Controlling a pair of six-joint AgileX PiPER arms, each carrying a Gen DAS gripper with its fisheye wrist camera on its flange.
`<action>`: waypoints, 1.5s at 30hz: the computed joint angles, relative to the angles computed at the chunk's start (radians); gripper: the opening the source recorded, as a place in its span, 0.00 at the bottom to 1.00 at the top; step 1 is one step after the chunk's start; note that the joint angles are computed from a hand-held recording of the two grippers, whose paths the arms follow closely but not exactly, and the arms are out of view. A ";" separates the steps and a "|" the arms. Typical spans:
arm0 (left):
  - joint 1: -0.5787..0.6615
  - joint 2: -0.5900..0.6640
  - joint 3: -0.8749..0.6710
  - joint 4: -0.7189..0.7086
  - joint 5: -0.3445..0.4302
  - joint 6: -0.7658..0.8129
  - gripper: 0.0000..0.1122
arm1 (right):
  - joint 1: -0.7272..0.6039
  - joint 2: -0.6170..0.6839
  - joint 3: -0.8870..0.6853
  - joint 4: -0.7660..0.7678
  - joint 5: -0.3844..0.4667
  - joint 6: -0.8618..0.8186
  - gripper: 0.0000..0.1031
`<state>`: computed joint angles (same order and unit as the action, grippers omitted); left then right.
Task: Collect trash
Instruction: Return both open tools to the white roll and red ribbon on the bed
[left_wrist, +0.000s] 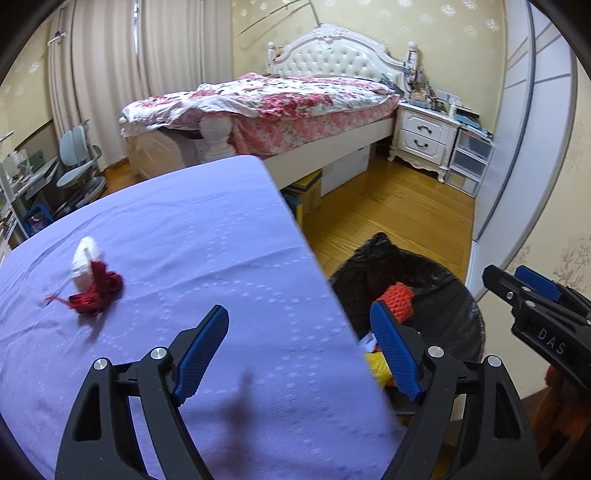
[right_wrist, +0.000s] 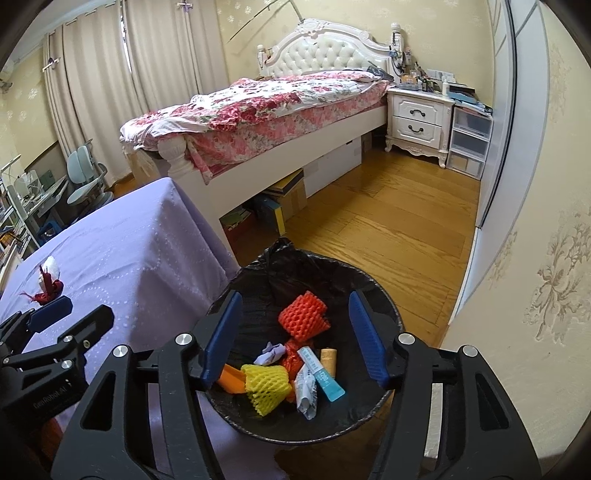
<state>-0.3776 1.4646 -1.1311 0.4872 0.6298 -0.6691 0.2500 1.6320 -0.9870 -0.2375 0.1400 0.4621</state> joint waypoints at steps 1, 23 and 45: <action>0.013 -0.010 0.009 0.002 0.001 0.002 0.71 | 0.009 0.001 -0.003 -0.016 0.002 0.018 0.60; 0.594 -0.257 0.244 -0.041 -0.046 0.214 0.72 | 0.406 0.180 -0.302 0.160 0.181 -0.137 0.69; 0.906 -0.181 0.198 -0.377 -0.094 0.596 0.72 | 0.639 0.625 -1.032 0.058 0.572 -0.037 0.69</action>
<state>0.5282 1.2831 -0.9334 0.1106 0.5357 -0.0727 0.8890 2.2566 -2.0191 -0.1799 0.7123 0.4246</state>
